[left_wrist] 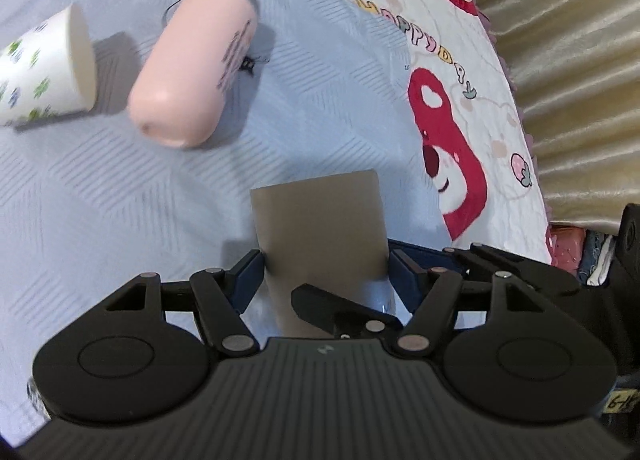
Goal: Flip cup upright
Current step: 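Lift the tumbler with both grippers and rotate its base down toward the cloth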
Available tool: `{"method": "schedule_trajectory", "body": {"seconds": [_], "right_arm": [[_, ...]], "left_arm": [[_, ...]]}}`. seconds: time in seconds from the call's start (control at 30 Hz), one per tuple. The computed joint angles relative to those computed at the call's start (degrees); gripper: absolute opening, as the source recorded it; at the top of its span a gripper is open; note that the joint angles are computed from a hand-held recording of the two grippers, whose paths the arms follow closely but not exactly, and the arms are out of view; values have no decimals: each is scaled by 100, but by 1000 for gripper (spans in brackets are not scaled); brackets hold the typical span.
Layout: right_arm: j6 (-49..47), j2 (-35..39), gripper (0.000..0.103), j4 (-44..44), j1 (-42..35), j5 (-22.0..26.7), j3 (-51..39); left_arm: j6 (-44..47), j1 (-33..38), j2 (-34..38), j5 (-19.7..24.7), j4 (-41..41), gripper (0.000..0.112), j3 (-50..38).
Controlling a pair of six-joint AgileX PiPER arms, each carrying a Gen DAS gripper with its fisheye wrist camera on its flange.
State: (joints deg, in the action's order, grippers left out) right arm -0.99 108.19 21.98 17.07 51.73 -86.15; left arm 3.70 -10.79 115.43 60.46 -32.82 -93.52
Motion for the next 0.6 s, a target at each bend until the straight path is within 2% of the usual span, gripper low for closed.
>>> {"method": "schedule_trajectory", "body": {"seconds": [0.1, 0.33, 0.5, 0.6], "right_arm": [[-172, -74, 79, 29, 106, 164, -8], [-670, 46, 79, 380, 304, 455, -193], [-511, 352, 79, 307, 686, 802, -746], [-370, 382, 79, 142, 959, 840, -934]], "left_arm": [[165, 188, -219, 108, -176, 67, 347], [275, 521, -736, 19, -115, 66, 1071], [472, 939, -1093, 16, -92, 66, 1515], [775, 1215, -1270, 30, -180, 66, 1735]]}}
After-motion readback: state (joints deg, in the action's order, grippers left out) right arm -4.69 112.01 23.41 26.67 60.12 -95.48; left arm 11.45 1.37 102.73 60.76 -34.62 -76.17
